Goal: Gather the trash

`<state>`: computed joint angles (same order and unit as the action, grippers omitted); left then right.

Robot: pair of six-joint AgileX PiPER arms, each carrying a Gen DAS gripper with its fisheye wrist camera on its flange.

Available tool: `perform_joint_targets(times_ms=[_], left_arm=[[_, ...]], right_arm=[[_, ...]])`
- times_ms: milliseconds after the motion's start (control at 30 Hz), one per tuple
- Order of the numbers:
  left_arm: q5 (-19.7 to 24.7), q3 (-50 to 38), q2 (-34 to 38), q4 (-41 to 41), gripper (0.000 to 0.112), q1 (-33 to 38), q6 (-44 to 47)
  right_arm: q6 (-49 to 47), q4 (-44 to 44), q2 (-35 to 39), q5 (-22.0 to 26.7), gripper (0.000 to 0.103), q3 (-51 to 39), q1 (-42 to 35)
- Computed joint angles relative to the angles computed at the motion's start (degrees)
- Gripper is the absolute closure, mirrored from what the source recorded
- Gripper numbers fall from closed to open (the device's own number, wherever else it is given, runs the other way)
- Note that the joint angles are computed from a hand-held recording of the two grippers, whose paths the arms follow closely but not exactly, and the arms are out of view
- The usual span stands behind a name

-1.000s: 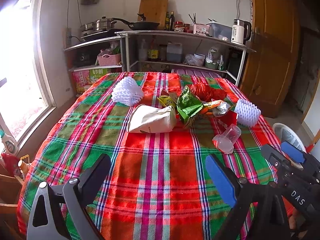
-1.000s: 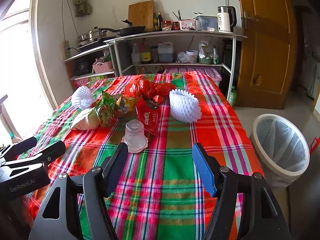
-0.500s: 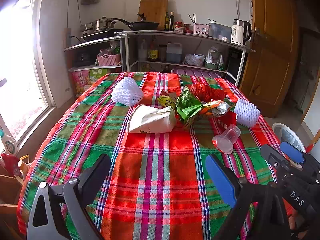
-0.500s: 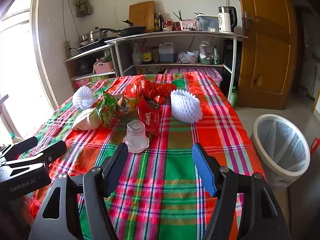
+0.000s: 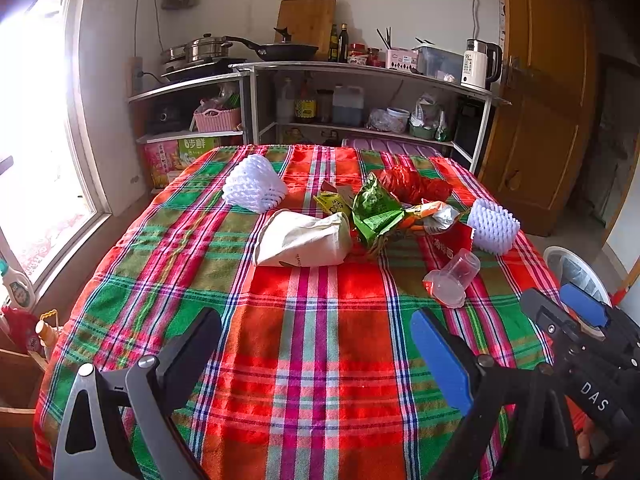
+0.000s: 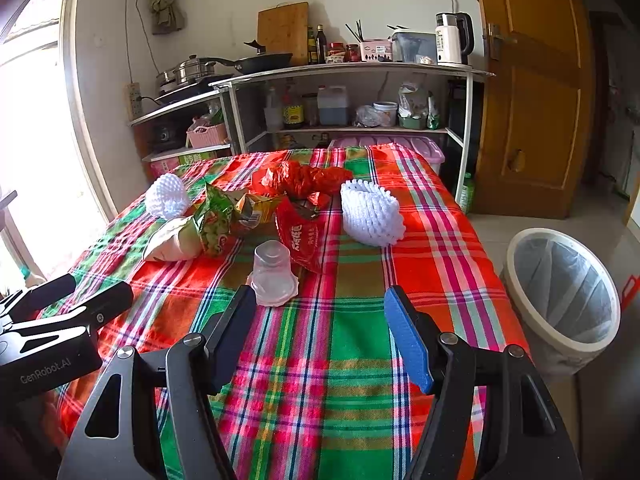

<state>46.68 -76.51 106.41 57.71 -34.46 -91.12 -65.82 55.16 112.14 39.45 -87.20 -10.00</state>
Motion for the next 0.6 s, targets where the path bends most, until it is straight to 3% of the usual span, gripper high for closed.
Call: perform_joint_targets(times_ms=[600], left_arm=[[-0.9,-0.4,0.5,0.0,0.015,1.0,0.6]], right_arm=[[-0.5,0.7,0.6,0.6,0.036,-0.6,0.5]])
